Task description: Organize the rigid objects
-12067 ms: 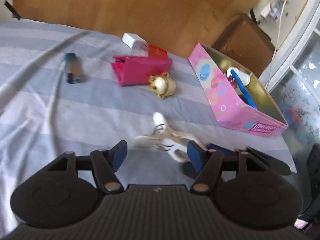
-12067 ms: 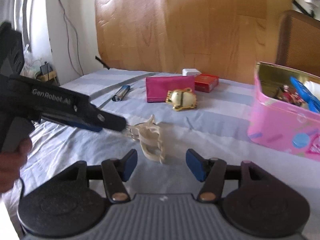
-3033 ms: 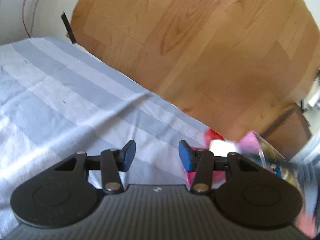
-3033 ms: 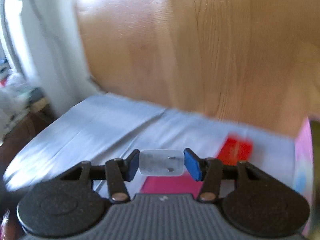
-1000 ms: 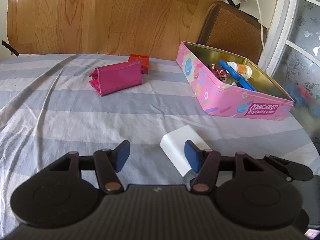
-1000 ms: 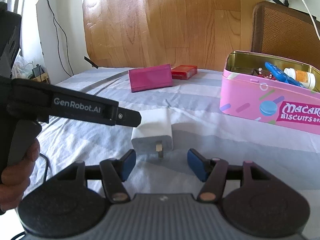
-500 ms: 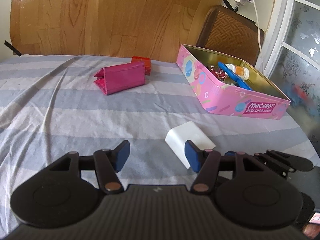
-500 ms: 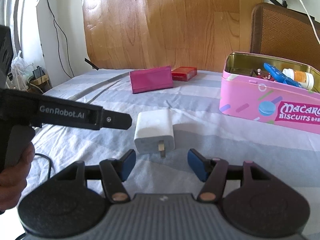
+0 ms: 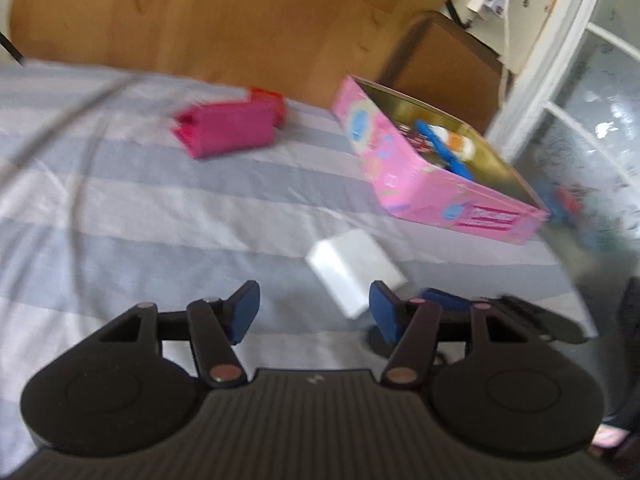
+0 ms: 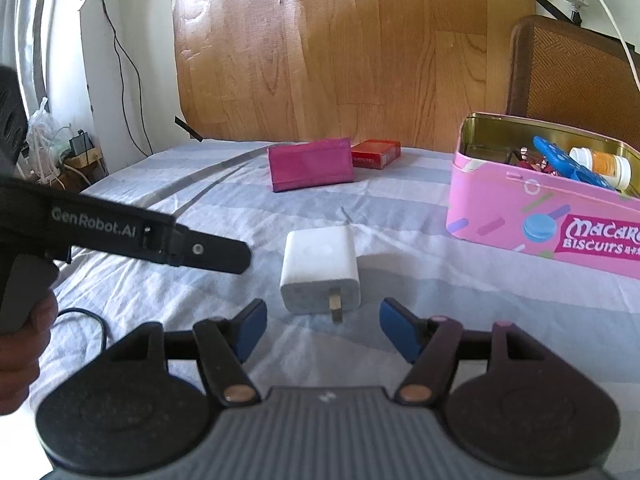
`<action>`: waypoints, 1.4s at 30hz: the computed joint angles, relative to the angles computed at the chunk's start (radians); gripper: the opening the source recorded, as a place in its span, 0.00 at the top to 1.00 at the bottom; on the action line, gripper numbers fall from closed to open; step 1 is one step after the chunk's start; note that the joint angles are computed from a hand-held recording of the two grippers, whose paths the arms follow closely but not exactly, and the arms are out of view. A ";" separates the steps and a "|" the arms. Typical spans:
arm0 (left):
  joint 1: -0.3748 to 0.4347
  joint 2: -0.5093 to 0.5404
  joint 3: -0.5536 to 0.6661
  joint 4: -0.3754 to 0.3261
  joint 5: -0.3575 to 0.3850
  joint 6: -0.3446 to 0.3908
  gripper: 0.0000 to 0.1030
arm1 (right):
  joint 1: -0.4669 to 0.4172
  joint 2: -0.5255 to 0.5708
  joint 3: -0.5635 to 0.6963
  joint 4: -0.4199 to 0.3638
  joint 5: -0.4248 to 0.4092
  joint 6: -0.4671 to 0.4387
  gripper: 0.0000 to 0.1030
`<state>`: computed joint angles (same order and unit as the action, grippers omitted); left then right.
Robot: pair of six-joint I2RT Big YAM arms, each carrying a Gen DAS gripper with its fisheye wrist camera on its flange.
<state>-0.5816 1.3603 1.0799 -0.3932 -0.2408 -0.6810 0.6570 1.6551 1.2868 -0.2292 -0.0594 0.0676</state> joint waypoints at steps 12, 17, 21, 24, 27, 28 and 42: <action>0.057 0.123 0.098 0.031 0.185 -0.030 0.53 | 0.005 0.093 0.117 -0.063 0.018 -0.110 0.52; 0.054 0.153 0.203 0.001 0.185 0.049 0.60 | -0.016 0.077 0.092 0.020 0.040 -0.076 0.52; 0.030 0.253 0.398 -0.026 0.184 0.148 0.60 | -0.068 0.047 0.087 0.108 0.066 -0.063 0.52; 0.008 0.368 0.568 -0.046 0.199 0.230 0.60 | -0.113 0.044 0.100 0.154 0.129 -0.075 0.52; -0.010 0.509 0.761 -0.094 0.220 0.274 0.60 | -0.172 0.064 0.143 0.144 0.152 -0.070 0.52; -0.013 0.550 0.818 -0.115 0.230 0.280 0.60 | -0.193 0.073 0.159 0.131 0.155 -0.064 0.52; -0.028 0.587 0.840 -0.118 0.147 0.328 0.58 | -0.295 0.177 0.250 0.090 0.242 0.005 0.51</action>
<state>-0.6100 1.9471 1.9200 -0.5114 -0.0938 -0.3526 0.3619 1.8318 1.5365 -0.1388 0.1825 0.0725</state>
